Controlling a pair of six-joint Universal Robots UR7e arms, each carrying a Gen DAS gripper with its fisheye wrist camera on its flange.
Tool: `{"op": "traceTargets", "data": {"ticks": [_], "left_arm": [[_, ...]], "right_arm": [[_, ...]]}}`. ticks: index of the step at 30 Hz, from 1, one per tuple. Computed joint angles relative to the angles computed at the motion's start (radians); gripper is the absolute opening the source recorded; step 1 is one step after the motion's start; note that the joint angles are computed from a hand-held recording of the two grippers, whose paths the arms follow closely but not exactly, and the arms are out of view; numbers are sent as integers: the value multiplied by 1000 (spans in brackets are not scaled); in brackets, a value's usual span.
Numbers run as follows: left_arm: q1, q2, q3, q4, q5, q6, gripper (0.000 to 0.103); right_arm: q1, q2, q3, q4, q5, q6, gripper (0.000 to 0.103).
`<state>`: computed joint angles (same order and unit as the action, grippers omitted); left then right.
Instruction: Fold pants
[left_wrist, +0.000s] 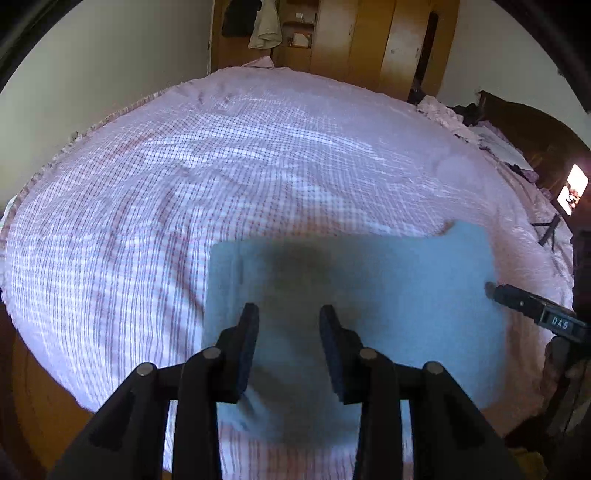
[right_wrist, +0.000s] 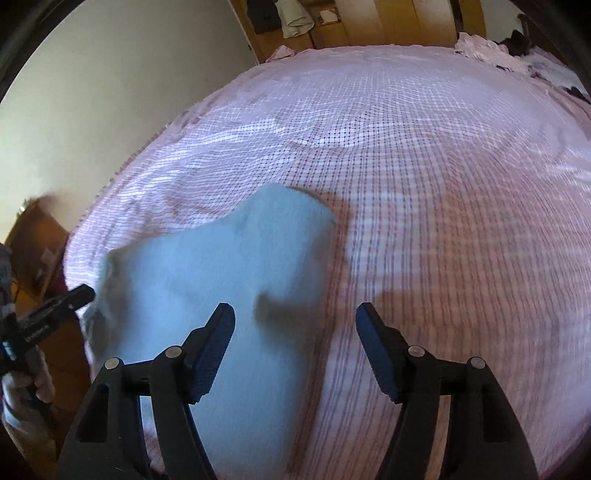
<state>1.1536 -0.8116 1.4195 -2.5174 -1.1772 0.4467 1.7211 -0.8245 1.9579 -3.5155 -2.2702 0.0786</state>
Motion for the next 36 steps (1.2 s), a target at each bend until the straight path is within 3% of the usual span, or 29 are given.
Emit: {"op": "traceTargets", "data": {"ticks": [7, 11, 14, 27, 31, 36], "left_arm": [[9, -47, 78, 18, 5, -14, 35], [29, -33, 73, 46, 38, -62, 34], [47, -26, 63, 59, 21, -89, 33], [41, -18, 88, 8, 44, -45, 33], [25, -22, 95, 8, 69, -76, 33], [3, -37, 116, -3, 87, -85, 33]], "right_arm": [[21, -4, 70, -8, 22, 72, 62], [16, 11, 67, 23, 26, 94, 62], [3, 27, 59, 39, 29, 102, 62], [-35, 53, 77, -45, 98, 50, 71], [-24, 58, 67, -31, 84, 30, 71], [-24, 55, 80, -44, 101, 65, 71]]}}
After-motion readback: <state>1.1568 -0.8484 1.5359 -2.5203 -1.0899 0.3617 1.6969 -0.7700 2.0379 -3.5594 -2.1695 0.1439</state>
